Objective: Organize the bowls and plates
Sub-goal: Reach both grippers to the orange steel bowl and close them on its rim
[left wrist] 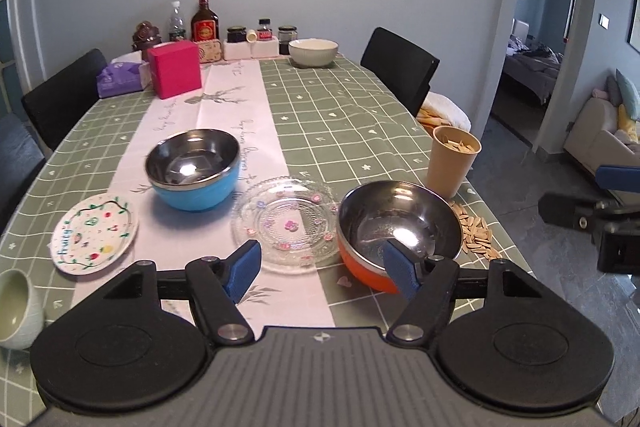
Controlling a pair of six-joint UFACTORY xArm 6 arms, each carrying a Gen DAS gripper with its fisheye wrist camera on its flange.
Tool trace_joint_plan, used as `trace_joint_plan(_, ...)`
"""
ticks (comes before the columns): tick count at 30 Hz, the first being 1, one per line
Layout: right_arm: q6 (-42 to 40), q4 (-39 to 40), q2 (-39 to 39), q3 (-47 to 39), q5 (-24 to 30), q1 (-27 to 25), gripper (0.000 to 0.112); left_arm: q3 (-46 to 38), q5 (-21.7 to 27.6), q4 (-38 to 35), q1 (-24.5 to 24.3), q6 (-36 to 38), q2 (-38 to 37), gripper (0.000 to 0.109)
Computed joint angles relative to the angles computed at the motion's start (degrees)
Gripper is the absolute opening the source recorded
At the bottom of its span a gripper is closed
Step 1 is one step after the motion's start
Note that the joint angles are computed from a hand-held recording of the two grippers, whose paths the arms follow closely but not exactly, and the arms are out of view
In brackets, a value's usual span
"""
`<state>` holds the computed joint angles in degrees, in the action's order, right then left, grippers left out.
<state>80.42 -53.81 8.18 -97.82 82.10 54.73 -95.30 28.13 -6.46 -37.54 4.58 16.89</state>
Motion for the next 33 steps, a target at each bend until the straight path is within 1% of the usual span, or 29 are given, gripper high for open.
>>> trace_joint_plan(5, 7.2, 1.0, -3.1, 7.4, -10.2, -5.5, 0.085, -7.3, 3.4, -1.3, -0.8, 0.9, 6.8, 0.080)
trace_joint_plan(6, 9.5, 0.4, -4.1, 10.0, -13.7, -6.5, 0.085, -8.4, 3.7, -1.2, -1.0, 0.8, 8.0, 0.080)
trace_joint_plan(7, 10.3, 0.6, -4.6, 11.7, -16.2, -7.4, 0.083, -9.8, 4.3, -0.8, -1.3, 0.4, 9.5, 0.079)
trace_joint_plan(8, 9.6, 2.7, -4.7, 12.5, -18.0, -8.4, 0.078, -11.0, 4.7, -0.6, -1.4, 0.3, 10.7, 0.079)
trace_joint_plan(10, 8.3, 6.3, -4.3, 12.9, -19.3, -9.7, 0.075, -13.6, 6.0, -0.4, -1.6, -0.1, 13.0, 0.078)
trace_joint_plan(11, 8.3, 7.4, -4.2, 13.4, -19.9, -10.1, 0.075, -15.2, 7.3, -0.6, -1.7, 0.0, 14.2, 0.077)
trace_joint_plan(12, 7.9, 8.8, -4.2, 14.1, -20.6, -10.8, 0.075, -16.9, 8.8, -1.6, -1.7, 1.2, 15.4, 0.075)
trace_joint_plan(14, 7.6, 11.5, -4.0, 14.9, -22.3, -12.0, 0.075, -18.0, 9.1, -3.1, -1.5, 1.8, 16.5, 0.073)
trace_joint_plan(17, 10.2, 12.9, -4.1, 16.7, -26.0, -14.2, 0.073, -21.2, 10.3, -1.1, -1.6, -2.0, 19.0, 0.064)
trace_joint_plan(19, 11.2, 13.5, -3.2, 16.5, -27.1, -15.4, 0.071, -24.1, 11.7, -0.7, -1.6, -3.7, 21.2, 0.059)
trace_joint_plan(21, 10.9, 15.3, -1.9, 15.6, -27.4, -16.5, 0.065, -25.8, 12.6, -1.4, -1.6, -4.3, 22.3, 0.056)
trace_joint_plan(23, 9.9, 17.6, -1.3, 15.8, -28.6, -17.4, 0.056, -26.6, 13.6, -2.1, -1.6, -4.3, 22.8, 0.051)
trace_joint_plan(25, 10.7, 18.7, -1.6, 16.9, -29.9, -17.8, 0.054, -27.3, 14.0, -2.6, -1.5, -4.5, 23.4, 0.041)
trace_joint_plan(26, 11.5, 18.6, -2.2, 17.9, -31.3, -18.0, 0.052, -27.7, 14.1, -3.1, -1.4, -5.0, 23.7, 0.039)
trace_joint_plan(27, 11.5, 18.7, -2.4, 18.3, -32.1, -18.2, 0.051, -28.7, 14.6, -3.3, -1.3, -5.7, 24.4, 0.034)
trace_joint_plan(30, 11.2, 18.5, -2.7, 18.7, -33.7, -18.4, 0.042, -30.6, 16.1, -4.4, -1.0, -7.0, 25.4, 0.027)
trace_joint_plan(31, 12.0, 18.1, -2.8, 19.1, -34.7, -18.5, 0.033, -30.6, 16.2, -4.3, -0.9, -7.6, 25.4, 0.024)
trace_joint_plan(32, 13.6, 17.2, -3.1, 19.9, -36.4, -18.6, 0.021, -30.8, 16.3, -3.9, -0.9, -8.4, 25.4, 0.023)
trace_joint_plan(33, 14.4, 16.5, -2.9, 19.5, -36.1, -18.4, 0.018, -30.8, 16.5, -3.2, -1.0, -9.0, 25.4, 0.021)
